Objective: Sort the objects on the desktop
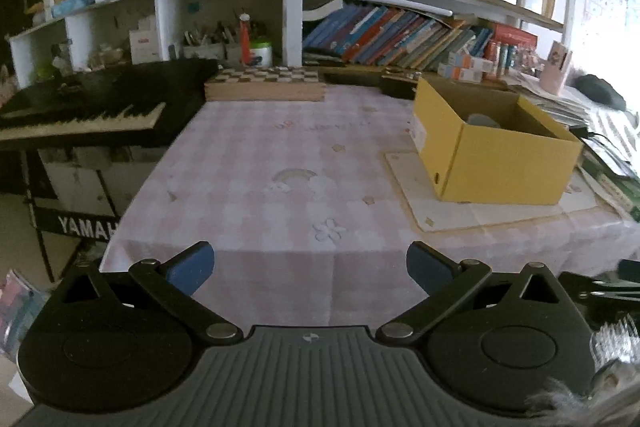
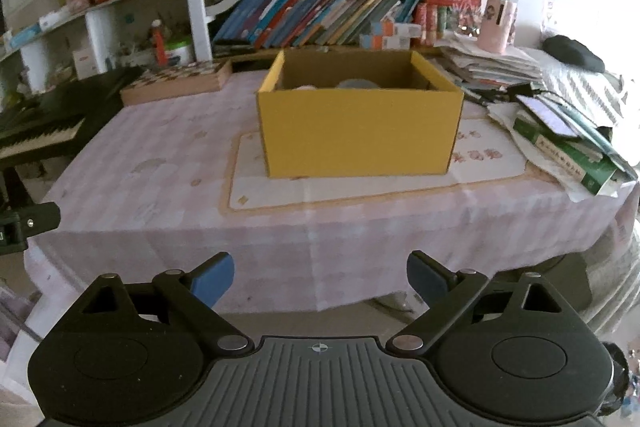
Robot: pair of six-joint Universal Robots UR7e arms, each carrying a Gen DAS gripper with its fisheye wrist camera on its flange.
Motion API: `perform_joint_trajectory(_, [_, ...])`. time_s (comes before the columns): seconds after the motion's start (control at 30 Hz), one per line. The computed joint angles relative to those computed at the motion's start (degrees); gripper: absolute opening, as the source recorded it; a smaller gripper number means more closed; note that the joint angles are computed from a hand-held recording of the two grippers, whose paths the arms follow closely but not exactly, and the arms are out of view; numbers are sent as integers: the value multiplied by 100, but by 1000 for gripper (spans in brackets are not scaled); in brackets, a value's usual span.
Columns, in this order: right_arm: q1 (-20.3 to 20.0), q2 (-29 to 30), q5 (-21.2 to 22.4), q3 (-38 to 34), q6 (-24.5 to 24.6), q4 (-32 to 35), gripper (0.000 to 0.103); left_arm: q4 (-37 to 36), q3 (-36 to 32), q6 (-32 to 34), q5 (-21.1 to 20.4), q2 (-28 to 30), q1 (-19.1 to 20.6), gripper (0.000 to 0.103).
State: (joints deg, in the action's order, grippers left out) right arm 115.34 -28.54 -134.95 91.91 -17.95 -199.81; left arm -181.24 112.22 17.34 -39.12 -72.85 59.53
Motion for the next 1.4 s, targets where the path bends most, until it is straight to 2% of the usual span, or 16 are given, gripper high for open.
perform_joint_trajectory(0.67, [84, 22, 98, 62, 54, 250, 96, 239, 163, -104, 196, -185, -61, 103])
perform_joint_trajectory(1.17, [71, 9, 115, 65, 138, 385, 96, 640, 67, -245, 83, -203, 5, 103])
perform_joint_trajectory(1.4, [73, -4, 86, 67, 232, 496, 96, 489, 88, -90, 70, -176, -18, 103])
